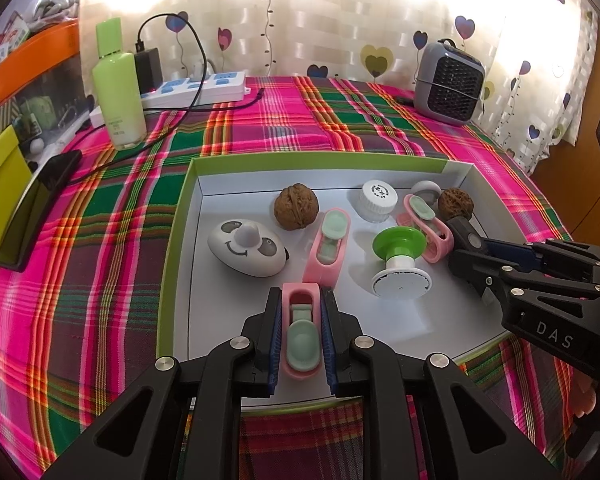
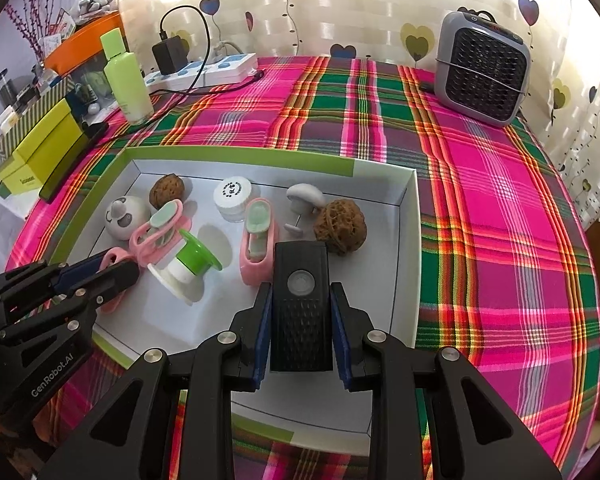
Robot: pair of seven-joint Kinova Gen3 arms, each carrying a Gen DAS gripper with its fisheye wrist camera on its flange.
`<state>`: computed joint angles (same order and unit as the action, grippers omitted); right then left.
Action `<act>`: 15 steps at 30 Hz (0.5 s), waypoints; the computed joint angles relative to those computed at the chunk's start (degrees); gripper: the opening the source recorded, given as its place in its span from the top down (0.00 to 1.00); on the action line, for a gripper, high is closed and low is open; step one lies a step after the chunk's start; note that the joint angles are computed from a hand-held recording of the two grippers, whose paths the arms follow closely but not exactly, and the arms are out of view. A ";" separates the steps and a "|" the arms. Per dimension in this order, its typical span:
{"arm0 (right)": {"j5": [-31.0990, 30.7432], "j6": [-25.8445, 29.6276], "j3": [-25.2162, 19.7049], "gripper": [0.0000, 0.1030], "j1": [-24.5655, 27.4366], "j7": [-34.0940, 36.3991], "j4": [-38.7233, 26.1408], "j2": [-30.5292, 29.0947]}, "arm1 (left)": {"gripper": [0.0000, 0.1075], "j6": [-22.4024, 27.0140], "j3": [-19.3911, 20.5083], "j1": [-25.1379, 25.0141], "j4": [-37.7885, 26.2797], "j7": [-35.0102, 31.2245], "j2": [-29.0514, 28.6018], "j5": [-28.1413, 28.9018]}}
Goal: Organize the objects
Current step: 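Carry the pink clip and black device over the tray with both tools, then open both grippers to release the pink clip and black device into the tray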
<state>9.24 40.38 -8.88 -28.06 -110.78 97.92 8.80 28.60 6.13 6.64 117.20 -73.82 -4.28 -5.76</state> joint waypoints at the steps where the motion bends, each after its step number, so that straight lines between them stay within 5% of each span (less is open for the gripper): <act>1: 0.00 0.00 0.01 0.73 -0.01 0.00 0.00 0.00 | 0.85 0.01 0.05 0.02 0.00 0.14 0.00 -0.08; 15: 0.44 -1.27 -0.09 0.69 -0.19 -0.47 1.12 -0.55 | 0.77 -0.17 0.28 0.26 0.07 -0.43 0.01 0.14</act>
<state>9.68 39.11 -8.97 -28.24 -111.26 99.04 8.25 28.43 6.41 6.91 117.26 -74.25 -4.27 -5.62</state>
